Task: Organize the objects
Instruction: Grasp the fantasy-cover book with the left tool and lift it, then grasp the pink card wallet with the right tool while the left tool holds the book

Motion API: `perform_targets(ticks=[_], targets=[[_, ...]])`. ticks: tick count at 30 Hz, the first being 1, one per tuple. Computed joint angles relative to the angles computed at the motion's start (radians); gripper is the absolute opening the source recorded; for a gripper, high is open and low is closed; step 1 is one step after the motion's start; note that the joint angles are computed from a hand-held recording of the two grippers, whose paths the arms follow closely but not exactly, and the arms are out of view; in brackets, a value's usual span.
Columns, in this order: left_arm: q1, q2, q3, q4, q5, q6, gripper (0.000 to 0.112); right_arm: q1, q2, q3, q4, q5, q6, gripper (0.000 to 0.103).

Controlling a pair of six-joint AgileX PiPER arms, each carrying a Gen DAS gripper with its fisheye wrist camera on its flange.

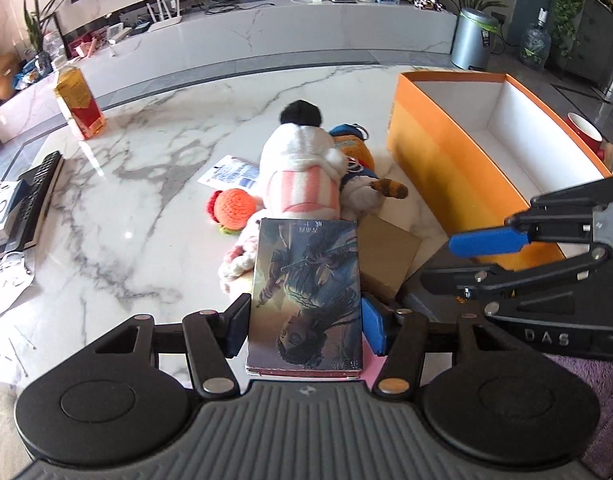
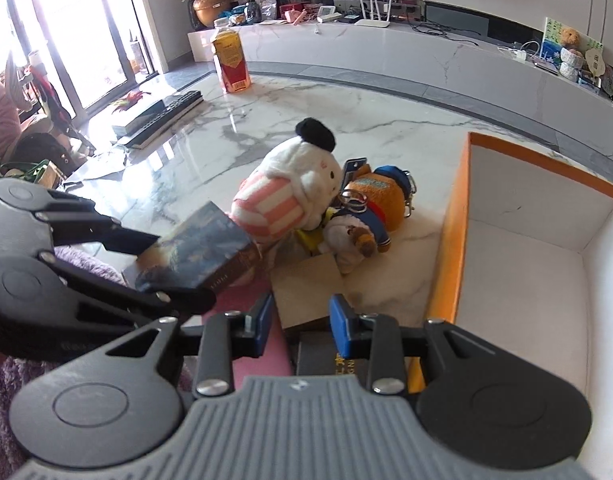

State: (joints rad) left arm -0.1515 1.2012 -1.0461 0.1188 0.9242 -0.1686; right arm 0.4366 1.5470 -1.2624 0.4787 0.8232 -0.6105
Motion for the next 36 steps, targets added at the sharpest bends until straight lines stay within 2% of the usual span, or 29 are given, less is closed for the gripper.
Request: perform_targets(ticks=[6, 10, 13, 15, 20, 22, 24, 27, 30, 36], targets=[[0.101, -0.033, 0.02, -0.047, -0.001, 0.047, 0.066, 0.085, 0.074, -0.015, -0.018, 0.018, -0.008, 0.046], [0.152, -0.049, 0.048, -0.075, -0.009, 0.082, 0.066, 0.137, 0.139, -0.053, -0.063, 0.016, 0.012, 0.059], [0.187, -0.048, 0.062, -0.103, -0.022, 0.106, 0.066, 0.152, 0.203, -0.108, -0.077, 0.042, 0.045, 0.059], [0.198, -0.048, 0.071, -0.108, -0.032, 0.11, 0.066, 0.172, 0.224, -0.125, -0.117, 0.029, 0.081, 0.06], [0.242, -0.041, 0.082, -0.162, -0.049, 0.156, 0.066, 0.215, 0.282, -0.173, -0.193, 0.028, 0.132, 0.07], [0.263, -0.04, 0.088, -0.184, -0.055, 0.179, 0.066, 0.232, 0.297, -0.182, -0.231, 0.014, 0.152, 0.077], [0.28, -0.037, 0.091, -0.198, -0.058, 0.194, 0.066, 0.242, 0.318, -0.202, -0.256, 0.021, 0.174, 0.079], [0.299, -0.031, 0.09, -0.212, -0.055, 0.211, 0.066, 0.226, 0.371, -0.264, -0.224, 0.094, 0.201, 0.081], [0.309, -0.029, 0.091, -0.224, -0.056, 0.226, 0.066, 0.222, 0.385, -0.273, -0.218, 0.102, 0.213, 0.085], [0.306, -0.03, 0.091, -0.222, -0.059, 0.221, 0.066, 0.223, 0.38, -0.271, -0.209, 0.097, 0.213, 0.079]])
